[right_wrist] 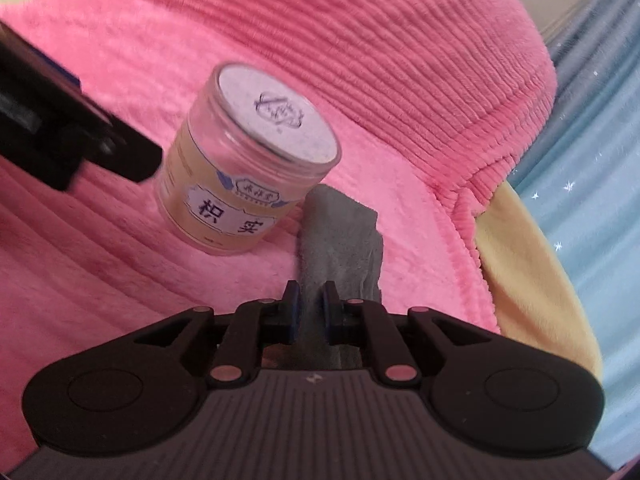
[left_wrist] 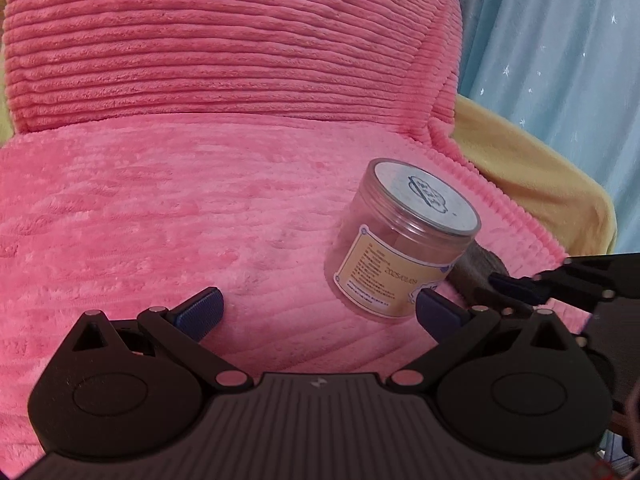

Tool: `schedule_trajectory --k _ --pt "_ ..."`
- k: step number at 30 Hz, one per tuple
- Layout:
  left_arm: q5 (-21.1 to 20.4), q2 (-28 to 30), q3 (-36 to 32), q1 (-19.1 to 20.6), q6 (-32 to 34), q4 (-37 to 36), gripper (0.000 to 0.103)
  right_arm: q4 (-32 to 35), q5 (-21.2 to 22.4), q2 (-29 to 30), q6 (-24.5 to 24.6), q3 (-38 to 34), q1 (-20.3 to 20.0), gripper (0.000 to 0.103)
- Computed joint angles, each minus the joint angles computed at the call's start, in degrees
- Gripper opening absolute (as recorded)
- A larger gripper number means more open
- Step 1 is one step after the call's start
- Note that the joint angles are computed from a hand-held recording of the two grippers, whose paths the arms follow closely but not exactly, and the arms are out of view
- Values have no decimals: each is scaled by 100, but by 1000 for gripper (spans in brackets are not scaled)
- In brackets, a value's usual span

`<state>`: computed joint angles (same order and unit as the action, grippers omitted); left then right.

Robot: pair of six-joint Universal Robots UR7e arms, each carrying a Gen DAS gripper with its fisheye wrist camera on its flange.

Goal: Clean container
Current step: 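Lift the grey cloth with the right gripper while the left gripper approaches the clear jar, then grasp the clear jar body with the left gripper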

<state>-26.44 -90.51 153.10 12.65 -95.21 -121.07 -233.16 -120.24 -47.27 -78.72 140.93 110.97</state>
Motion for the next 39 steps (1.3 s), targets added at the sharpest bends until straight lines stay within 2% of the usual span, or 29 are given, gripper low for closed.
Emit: schedule_trajectory --k 4,8,11,16,18,21,24,26,27,29,33,35,36,39 --pt "-5 -59 33 35 166 -133 103 -203 -512 510 -282 -403 170 10" --pt "-11 -58 32 44 263 -129 103 -139 -633 612 -312 -510 128 11" --pt "-31 -22 -21 28 297 57 103 -192 -483 490 36 -368 80 9" --pt "29 245 -162 40 521 272 103 296 221 -289 1215 36 -164 8" --pt "86 370 -193 57 679 208 103 295 794 -544 1026 239 -316 8" --pt "124 485 -186 95 883 -35 103 512 1175 -814 325 439 -385 8" --pt "96 520 -185 162 1006 -195 103 659 697 -829 -644 515 -359 8" --pt "86 493 -158 178 1073 -313 103 304 602 -690 -1457 585 -499 8" --pt "90 490 -144 168 1103 -363 103 146 566 -624 -1730 604 -545 9" --pt "96 512 -148 155 1167 -367 103 53 386 -551 -1886 560 -526 9" --pt "148 587 -152 107 1327 -384 103 560 -81 -543 -1129 321 -274 10" --pt "191 674 -121 95 1596 -641 103 920 -200 -579 -453 224 -204 10" --pt "207 722 -98 93 1758 -808 103 1072 -172 -638 -39 212 -211 10" --pt "308 908 -61 93 2287 -1294 103 1483 541 -1155 1623 414 -600 9"
